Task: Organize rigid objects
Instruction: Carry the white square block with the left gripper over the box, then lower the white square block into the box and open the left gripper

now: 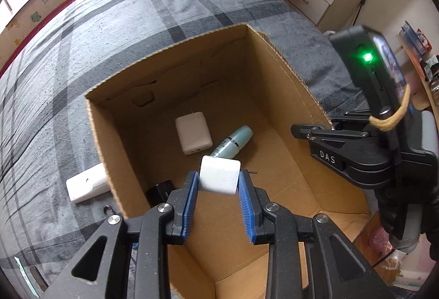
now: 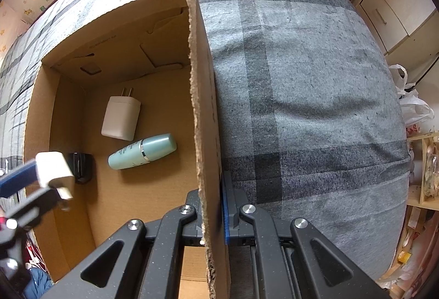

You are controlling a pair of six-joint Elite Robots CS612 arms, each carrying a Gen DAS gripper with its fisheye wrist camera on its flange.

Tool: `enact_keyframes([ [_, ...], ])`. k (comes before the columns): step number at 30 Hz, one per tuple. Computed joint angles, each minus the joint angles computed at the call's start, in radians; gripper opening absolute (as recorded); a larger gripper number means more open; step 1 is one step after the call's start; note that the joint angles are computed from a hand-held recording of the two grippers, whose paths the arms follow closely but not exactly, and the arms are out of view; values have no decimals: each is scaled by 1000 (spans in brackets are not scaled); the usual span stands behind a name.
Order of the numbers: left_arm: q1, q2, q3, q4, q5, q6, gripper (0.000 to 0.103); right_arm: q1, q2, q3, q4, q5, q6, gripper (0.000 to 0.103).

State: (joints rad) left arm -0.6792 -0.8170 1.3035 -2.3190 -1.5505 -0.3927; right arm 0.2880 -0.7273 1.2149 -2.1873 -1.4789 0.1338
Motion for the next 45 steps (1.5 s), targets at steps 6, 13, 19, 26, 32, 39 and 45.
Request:
enact_keyframes([
  [6,-5,35,-27,36,-5,11,33,-4,-3,6,-4,5,4,5],
  [13,-11,66,-50,75,6,23,33,-6,-3,6,-2,9,4,5],
  [19,-17,83,-58,104,10,16,33,-7,-4,7,-4,12,2,6],
  [26,-26,92,-59,121,17,13,33,-8,-5,10,-8,16,-1,6],
  [32,-28,104,-80,139,18,12,33,-9,-7,14,-12,19,-4,6],
  [39,-35,100,-76,140,37,5,34,-8,-7,13,-13,17,-4,6],
  [45,-41,97,-78,152,59,-6,65,-8,-6,12,-14,15,-2,6],
])
